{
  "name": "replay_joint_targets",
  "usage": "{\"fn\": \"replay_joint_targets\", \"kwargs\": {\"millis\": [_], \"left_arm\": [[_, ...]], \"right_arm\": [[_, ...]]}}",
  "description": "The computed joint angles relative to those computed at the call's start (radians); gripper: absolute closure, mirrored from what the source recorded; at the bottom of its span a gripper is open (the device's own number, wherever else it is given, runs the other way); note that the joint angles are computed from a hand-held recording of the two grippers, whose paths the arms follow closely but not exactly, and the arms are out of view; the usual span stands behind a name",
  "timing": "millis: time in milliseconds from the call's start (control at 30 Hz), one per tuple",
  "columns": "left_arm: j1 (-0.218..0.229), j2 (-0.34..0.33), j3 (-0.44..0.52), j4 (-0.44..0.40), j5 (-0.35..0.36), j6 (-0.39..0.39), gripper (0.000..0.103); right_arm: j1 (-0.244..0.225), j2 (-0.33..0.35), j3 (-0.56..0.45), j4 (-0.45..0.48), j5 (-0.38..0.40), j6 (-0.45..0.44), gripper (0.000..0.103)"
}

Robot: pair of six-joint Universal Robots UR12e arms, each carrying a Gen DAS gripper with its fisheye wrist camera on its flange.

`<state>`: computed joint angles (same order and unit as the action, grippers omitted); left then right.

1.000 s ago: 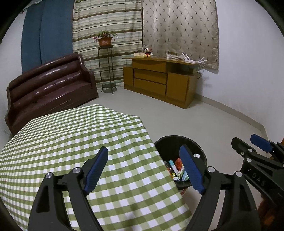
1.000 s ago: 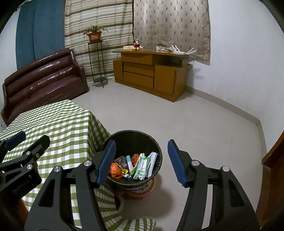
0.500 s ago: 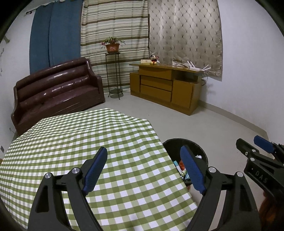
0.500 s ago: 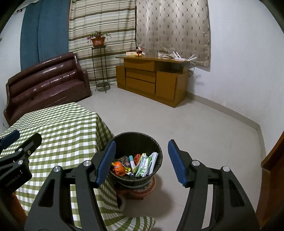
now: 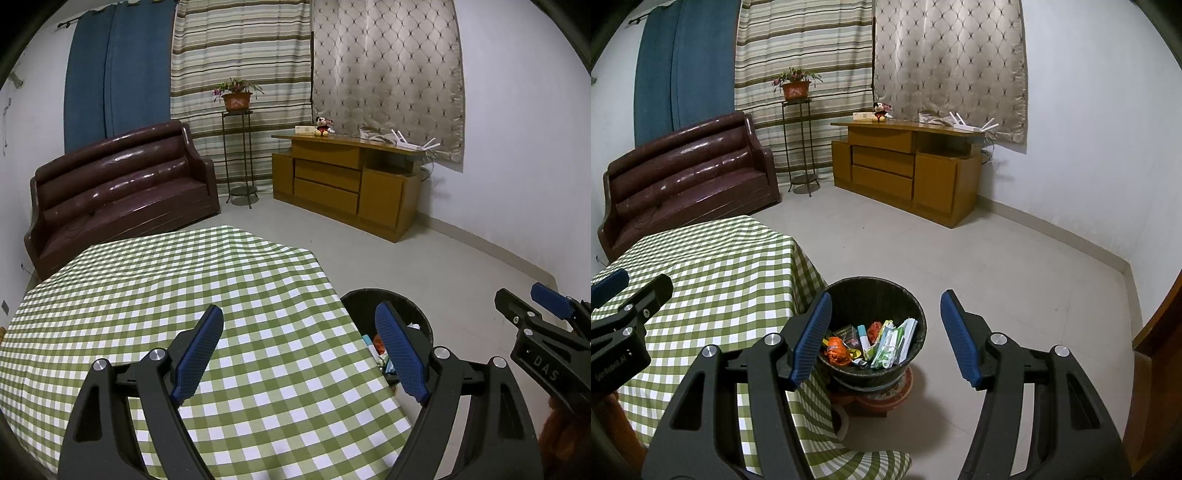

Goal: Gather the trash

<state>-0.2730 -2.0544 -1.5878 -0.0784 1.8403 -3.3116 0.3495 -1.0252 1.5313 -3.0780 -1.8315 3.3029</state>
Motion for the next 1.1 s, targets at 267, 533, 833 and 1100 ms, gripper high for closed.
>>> {"fn": "replay_joint_targets", "kwargs": {"millis": [267, 533, 833, 1100], "left_arm": [[-0.001, -0.001, 0.001, -0.001, 0.000, -0.002, 0.021], [-0.001, -0.001, 0.001, -0.001, -0.001, -0.003, 0.021], [-0.004, -0.003, 0.005, -0.007, 0.000, -0.002, 0.021], [-0.004, -0.004, 0.005, -0.007, 0.000, -0.003, 0.021]], "right_arm": [[-0.001, -0.002, 0.002, 0.000, 0.001, -0.001, 0.043], [0.000, -0.002, 0.002, -0.001, 0.000, 0.000, 0.043], [-0.001, -0.004, 0.005, 0.003, 0.001, 0.000, 0.043], [0.000, -0.004, 0.005, 0.003, -0.001, -0.002, 0.043]]}}
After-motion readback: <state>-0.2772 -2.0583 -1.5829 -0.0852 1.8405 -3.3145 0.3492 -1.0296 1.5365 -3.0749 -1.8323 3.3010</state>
